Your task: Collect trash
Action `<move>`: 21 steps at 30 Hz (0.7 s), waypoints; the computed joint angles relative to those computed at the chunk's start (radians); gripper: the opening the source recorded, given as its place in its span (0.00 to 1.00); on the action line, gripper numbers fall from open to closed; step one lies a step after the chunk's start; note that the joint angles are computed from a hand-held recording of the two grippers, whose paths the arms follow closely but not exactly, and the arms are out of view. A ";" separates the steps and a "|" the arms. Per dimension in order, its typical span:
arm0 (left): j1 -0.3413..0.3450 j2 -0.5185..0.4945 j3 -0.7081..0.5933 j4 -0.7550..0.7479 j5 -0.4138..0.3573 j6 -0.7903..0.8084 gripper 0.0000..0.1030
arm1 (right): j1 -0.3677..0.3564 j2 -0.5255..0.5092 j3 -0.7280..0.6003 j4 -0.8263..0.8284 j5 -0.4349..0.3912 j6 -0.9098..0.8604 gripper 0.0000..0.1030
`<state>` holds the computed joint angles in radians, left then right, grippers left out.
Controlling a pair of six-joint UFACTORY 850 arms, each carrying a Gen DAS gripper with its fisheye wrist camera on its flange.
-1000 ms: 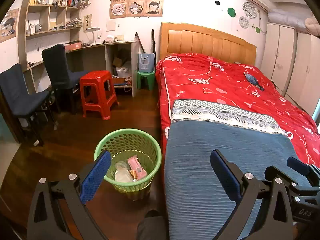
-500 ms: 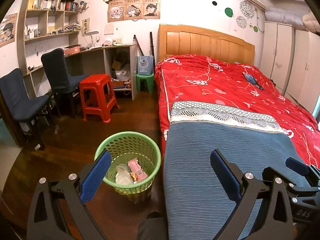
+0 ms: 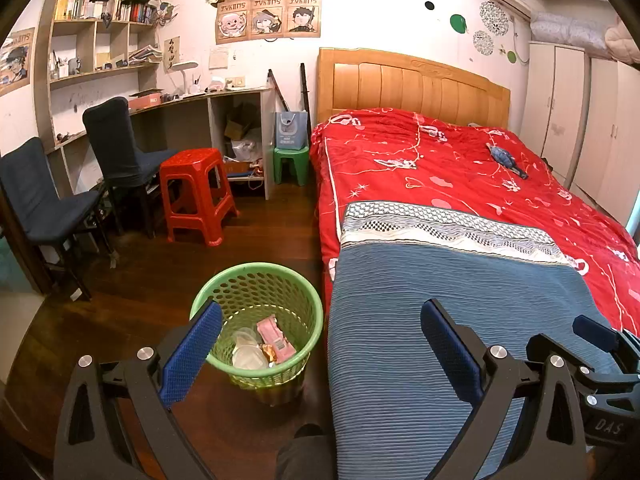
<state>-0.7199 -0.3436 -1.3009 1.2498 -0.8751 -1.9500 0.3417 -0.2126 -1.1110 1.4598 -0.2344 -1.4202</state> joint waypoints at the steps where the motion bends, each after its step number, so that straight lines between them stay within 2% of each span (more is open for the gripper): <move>1: 0.000 0.000 0.000 0.000 -0.001 0.000 0.93 | 0.000 0.000 0.000 0.000 -0.001 0.001 0.95; 21: 0.002 0.000 -0.001 -0.003 0.002 0.003 0.93 | 0.000 -0.001 -0.001 -0.002 -0.002 0.005 0.95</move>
